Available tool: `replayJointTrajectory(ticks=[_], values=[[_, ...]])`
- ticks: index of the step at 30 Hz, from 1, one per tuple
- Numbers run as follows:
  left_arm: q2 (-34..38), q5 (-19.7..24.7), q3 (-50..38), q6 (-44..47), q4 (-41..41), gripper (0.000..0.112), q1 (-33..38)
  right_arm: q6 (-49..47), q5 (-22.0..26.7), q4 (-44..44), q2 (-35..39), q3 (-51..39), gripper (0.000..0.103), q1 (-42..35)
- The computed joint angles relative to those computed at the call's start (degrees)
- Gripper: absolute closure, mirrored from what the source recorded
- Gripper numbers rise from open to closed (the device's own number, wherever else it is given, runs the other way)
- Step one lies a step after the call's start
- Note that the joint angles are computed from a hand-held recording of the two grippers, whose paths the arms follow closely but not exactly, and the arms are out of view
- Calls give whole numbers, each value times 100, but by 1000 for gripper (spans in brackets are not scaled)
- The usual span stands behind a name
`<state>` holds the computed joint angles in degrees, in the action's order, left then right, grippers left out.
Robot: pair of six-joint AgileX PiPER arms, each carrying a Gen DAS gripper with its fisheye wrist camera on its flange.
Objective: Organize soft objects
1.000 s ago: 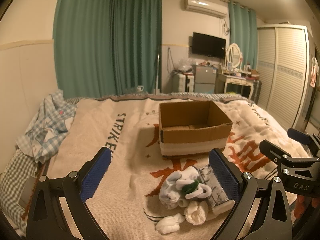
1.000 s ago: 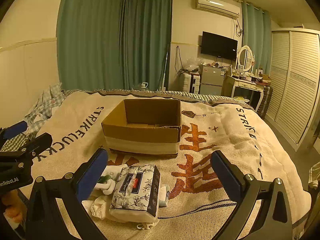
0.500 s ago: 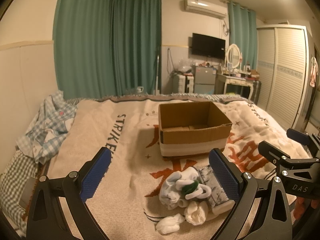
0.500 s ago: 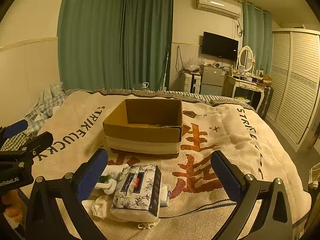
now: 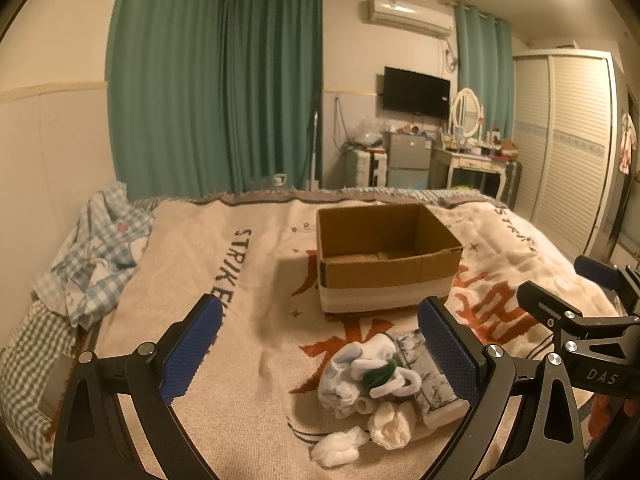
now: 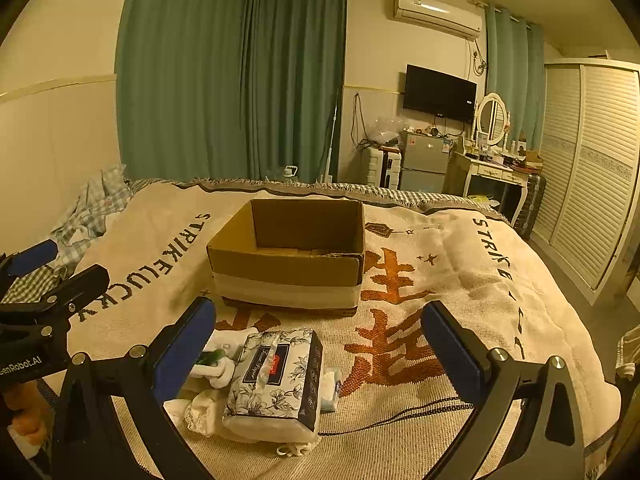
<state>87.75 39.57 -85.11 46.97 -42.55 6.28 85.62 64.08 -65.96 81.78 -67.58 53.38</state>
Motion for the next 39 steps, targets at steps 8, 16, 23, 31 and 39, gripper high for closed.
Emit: replayJointTrajectory(ticks=[8, 16, 23, 31, 39], values=[[-4, 138, -123, -60, 69, 12, 109, -121, 193, 35, -38, -70, 0, 174], [111, 407, -228, -129, 286, 12, 183, -436, -66, 426, 95, -37, 0, 61], [510, 505, -228, -629, 931, 12, -38, -1058, -1134, 1399, 667, 209, 5, -577], [719, 436, -103, -884, 1381, 13, -314, -1878, -2053, 2333, 1230, 208, 17, -1230], [900, 556, -184, -955, 1650, 14, -517, -1544, -2361, 1999, 826, 517, 55, -1280]])
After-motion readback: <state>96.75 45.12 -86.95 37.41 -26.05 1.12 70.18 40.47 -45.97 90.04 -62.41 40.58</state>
